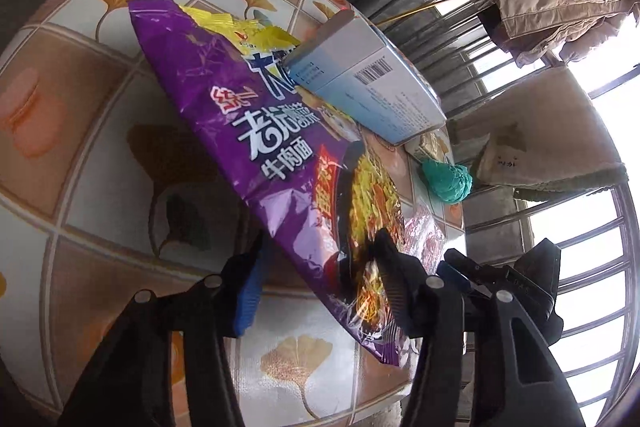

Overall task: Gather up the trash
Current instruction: 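Grasp the purple noodle bag with the left tool while the right tool grasps the clear plastic wrapper, then lift the purple noodle bag and clear wrapper off the table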

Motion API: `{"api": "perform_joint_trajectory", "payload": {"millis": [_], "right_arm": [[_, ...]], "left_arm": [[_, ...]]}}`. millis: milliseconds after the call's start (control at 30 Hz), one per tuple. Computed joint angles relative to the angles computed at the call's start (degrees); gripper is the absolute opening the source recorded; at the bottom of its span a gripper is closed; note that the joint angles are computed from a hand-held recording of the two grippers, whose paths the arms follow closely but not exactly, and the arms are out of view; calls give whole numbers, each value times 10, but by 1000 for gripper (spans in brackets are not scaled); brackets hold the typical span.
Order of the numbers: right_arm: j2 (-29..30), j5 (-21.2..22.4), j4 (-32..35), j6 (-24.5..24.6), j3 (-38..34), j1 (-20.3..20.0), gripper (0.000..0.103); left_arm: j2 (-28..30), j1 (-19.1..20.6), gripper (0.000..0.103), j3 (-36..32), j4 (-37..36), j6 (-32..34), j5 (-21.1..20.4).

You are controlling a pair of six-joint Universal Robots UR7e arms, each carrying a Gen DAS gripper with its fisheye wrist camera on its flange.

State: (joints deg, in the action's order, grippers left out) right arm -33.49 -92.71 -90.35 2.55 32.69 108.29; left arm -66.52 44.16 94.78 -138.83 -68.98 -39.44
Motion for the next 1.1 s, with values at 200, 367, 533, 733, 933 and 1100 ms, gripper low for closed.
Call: {"api": "perform_joint_trajectory", "payload": {"millis": [200, 367, 533, 733, 933, 1100], "right_arm": [[-1, -24, -13, 9, 11, 1, 10], [-3, -24, -16, 11, 15, -1, 5], [-5, -31, -5, -21, 11, 2, 2], [-8, -42, -17, -55, 13, 12, 2], [-3, -26, -29, -68, -1, 18, 1], [-1, -1, -31, -70, -11, 18, 1]], "left_arm": [[5, 1, 34, -11, 28, 5, -4], [7, -1, 30, -13, 36, 11, -2], [10, -4, 23, -16, 31, 33, 3], [19, -7, 17, -32, 62, 55, 7], [32, -9, 13, -48, 99, 64, 3], [35, -7, 12, -48, 107, 63, -8]]}}
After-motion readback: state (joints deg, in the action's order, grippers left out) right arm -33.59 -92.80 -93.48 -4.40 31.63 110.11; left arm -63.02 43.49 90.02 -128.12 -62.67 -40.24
